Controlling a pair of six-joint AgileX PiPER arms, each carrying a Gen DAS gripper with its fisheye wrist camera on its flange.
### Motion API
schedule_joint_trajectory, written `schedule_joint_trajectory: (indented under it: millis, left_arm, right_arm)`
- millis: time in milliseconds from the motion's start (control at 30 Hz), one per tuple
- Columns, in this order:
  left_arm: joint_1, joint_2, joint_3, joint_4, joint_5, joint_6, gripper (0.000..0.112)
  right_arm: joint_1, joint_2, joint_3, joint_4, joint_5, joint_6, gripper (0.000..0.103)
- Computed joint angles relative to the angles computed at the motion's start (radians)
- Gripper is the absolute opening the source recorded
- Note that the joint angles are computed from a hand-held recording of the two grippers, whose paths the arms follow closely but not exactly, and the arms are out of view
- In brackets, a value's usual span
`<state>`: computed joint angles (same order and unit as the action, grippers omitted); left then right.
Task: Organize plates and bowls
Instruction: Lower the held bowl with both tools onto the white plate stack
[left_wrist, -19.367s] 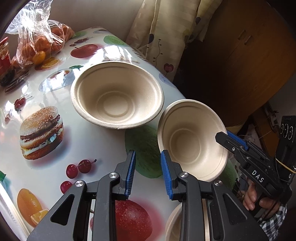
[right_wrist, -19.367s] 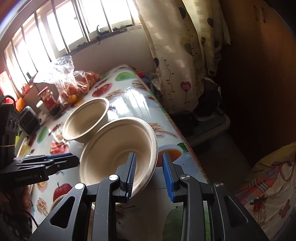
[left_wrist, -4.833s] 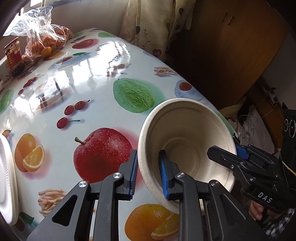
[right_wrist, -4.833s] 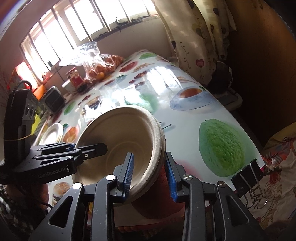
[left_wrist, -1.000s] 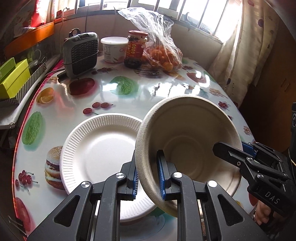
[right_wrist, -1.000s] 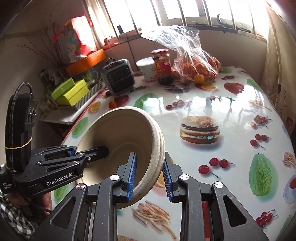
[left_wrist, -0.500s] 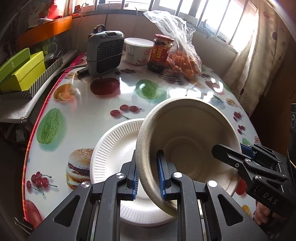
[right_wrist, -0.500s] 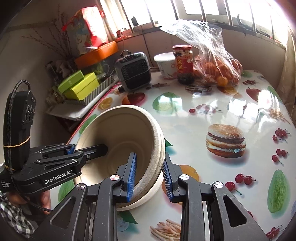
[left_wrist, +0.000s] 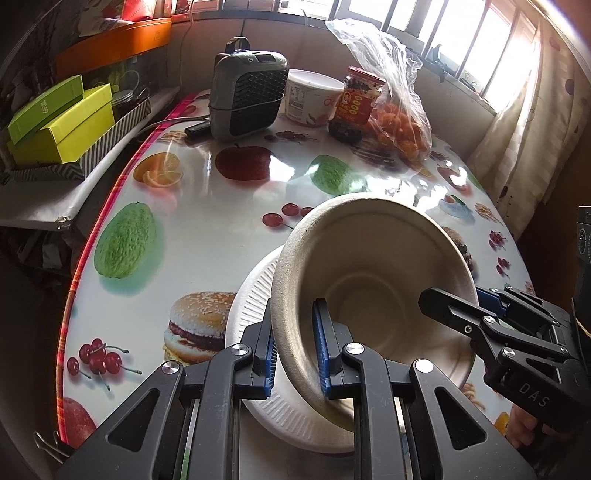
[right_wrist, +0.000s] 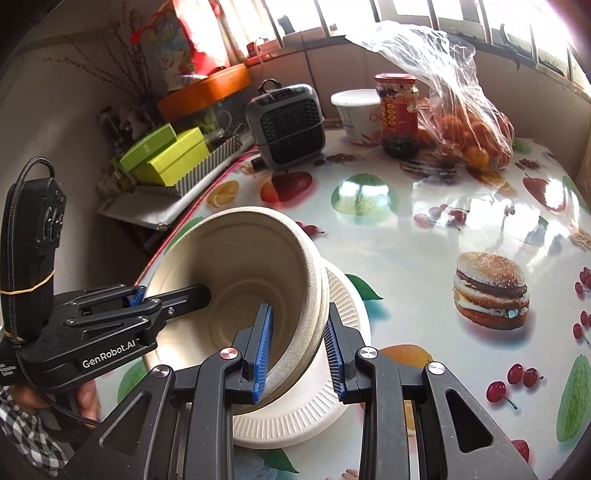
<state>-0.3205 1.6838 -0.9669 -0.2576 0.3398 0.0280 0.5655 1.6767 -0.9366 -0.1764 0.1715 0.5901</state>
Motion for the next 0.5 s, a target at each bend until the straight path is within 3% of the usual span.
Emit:
schedule_joint_trajectory:
  millis: [500]
  left_arm:
    - [0.023,0.041,-0.013,-0.062,0.006,0.074,0.019]
  right_arm:
    - [-0.014,0.050,-0.040,0.117,0.016,-0.112,0.027]
